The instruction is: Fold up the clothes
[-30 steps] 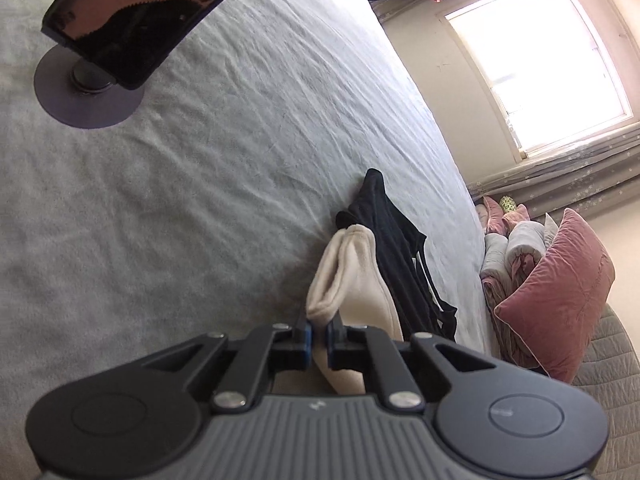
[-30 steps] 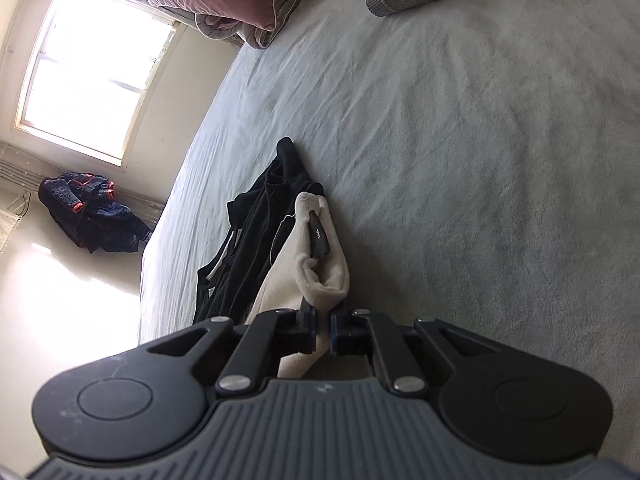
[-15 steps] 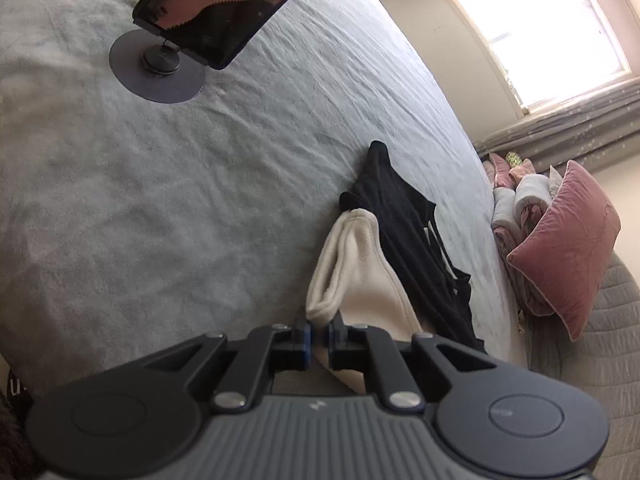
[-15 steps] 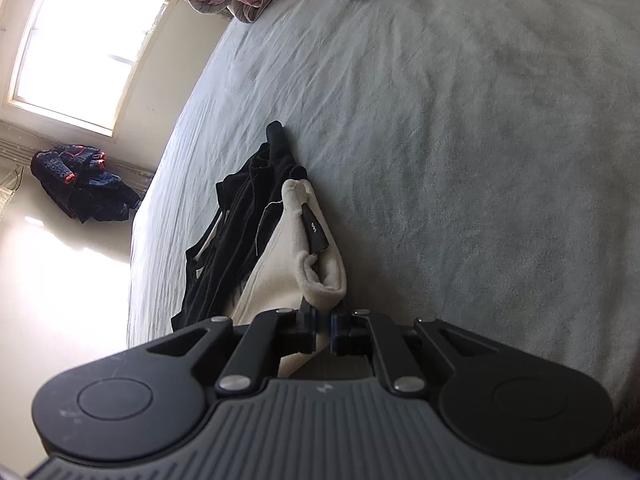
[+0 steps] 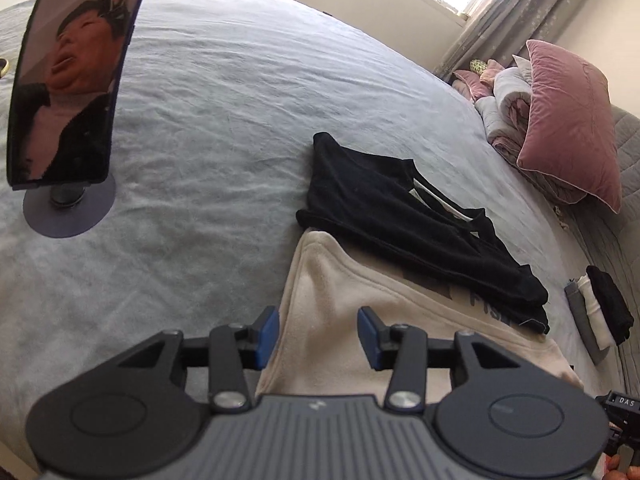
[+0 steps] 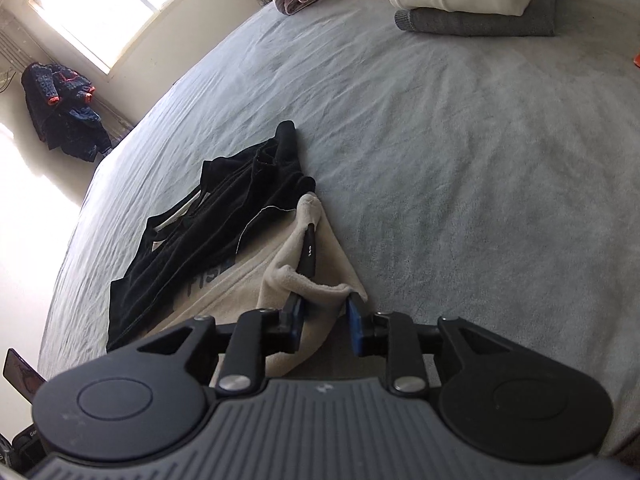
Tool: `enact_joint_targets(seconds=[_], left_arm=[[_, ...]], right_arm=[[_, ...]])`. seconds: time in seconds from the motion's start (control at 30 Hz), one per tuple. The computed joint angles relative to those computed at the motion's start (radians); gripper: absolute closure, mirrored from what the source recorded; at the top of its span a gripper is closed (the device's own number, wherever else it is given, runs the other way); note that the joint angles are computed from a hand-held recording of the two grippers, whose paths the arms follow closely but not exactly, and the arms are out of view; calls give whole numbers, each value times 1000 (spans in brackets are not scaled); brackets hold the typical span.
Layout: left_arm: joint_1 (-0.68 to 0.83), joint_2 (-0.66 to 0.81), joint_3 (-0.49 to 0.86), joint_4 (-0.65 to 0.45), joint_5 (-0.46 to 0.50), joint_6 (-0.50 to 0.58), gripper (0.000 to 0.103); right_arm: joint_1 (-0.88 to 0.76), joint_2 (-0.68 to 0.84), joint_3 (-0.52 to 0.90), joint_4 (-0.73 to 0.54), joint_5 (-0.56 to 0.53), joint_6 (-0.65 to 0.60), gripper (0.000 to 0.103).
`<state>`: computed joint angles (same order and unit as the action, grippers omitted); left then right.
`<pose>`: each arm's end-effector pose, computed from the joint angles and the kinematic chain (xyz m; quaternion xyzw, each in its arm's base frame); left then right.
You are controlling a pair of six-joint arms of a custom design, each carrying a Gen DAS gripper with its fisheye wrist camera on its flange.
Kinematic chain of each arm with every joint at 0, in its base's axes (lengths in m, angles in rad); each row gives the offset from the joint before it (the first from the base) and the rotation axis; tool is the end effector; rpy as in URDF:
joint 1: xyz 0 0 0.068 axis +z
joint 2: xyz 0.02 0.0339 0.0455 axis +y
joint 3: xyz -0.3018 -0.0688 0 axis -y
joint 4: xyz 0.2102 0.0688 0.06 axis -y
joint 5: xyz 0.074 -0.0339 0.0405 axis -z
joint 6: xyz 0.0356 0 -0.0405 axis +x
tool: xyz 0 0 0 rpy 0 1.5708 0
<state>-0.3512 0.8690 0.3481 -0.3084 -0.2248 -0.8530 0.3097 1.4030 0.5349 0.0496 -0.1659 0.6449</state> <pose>0.1067 -0.0307 0.2112 -0.2693 0.8871 -0.1178 0.3559 0.2133 0.0744 0.2098 0.1246 0.9190 0.2366 0.2898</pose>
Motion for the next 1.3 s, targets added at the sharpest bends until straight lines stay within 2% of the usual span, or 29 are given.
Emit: enact_joint_targets(seconds=[0.13,0.23,0.27,0.3,0.4,0.47,0.53,0.6,0.67,0.73,0.77,0.87,0.93,1.07,1.17,1.23,1.3], left_arm=[[94,67,-22,93,54,63,60],[181,105,-43,160,115,104,61],[207,115,-50,181,135,115,65],[235,126,-58,205,160,128,72],[294,159,-82,287,220,158,75],[303,179,-93,334,226,170,75],[302,198,-109,385,223,178,78],[303,202,-131,429,223,188,89],[301,196,-167,491,219,202,94],[263,169,-204,542,167,200,96],[233,146,-219,556,128,197,96],[135,71,-249,569,7,196,96],[101,52,-260,581,-38,205,96],[86,163,-257,628,-80,247,95],[70,234,-222,573,-107,260,85],[36,176,-175,440,-148,252,79],[9,101,-117,288,-173,244,70]], right_arm=[[19,26,71,-129,75,-45,51],[-22,-7,71,-202,47,-78,50],[-35,-15,71,-209,38,-87,50],[-47,-27,70,-207,30,-95,50],[-46,-28,83,-176,35,-117,50],[-33,2,91,-121,44,-125,50],[-28,57,62,18,33,-128,50],[-18,122,28,153,46,-129,50],[-21,183,-25,307,29,-138,54],[-23,227,-63,402,10,-147,88],[-19,234,-83,440,13,-154,95],[13,202,-164,585,76,-185,96],[36,211,-185,643,117,-212,96],[71,274,-169,671,181,-252,96],[83,295,-139,623,199,-267,86],[84,243,-120,544,206,-275,79],[82,174,-112,467,205,-274,52]])
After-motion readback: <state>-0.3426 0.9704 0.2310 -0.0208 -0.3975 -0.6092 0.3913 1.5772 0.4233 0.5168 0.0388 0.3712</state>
